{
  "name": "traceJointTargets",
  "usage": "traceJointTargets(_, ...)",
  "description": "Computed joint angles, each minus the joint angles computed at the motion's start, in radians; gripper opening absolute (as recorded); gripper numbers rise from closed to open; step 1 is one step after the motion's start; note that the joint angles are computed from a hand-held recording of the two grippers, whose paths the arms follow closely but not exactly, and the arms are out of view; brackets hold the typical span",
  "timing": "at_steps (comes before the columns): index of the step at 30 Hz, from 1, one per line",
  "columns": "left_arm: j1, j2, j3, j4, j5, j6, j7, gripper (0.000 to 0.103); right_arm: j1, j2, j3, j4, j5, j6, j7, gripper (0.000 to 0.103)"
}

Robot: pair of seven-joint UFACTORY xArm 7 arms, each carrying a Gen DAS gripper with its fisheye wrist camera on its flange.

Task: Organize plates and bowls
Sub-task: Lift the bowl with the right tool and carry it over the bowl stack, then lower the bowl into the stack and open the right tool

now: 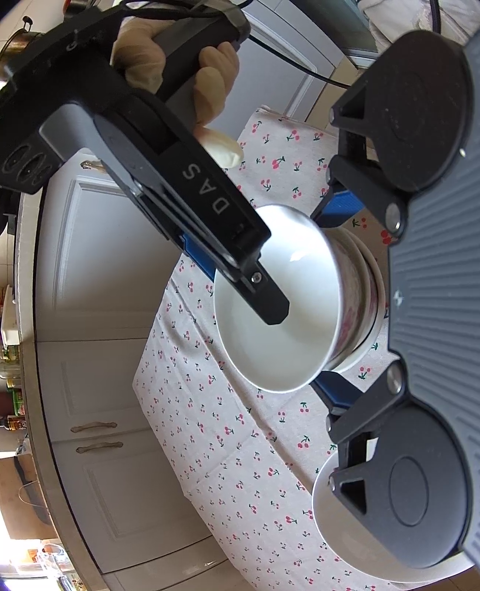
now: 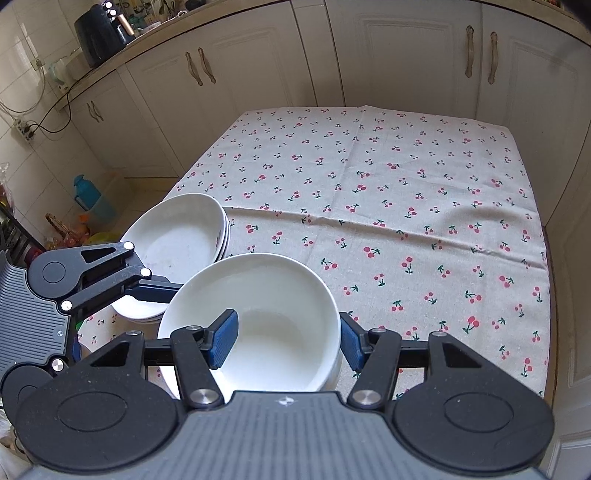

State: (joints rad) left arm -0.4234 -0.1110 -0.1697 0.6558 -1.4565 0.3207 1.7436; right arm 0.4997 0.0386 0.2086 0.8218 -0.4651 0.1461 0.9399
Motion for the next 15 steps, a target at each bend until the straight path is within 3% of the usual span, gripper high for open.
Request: traceJointTargets(15, 0.002, 0.008, -0.003, 0.003, -0.018, -0.005, 0.032, 0.085, 0.002, 0.012, -0.006, -0.002, 0.023, -0.015, -0.021, 0.066)
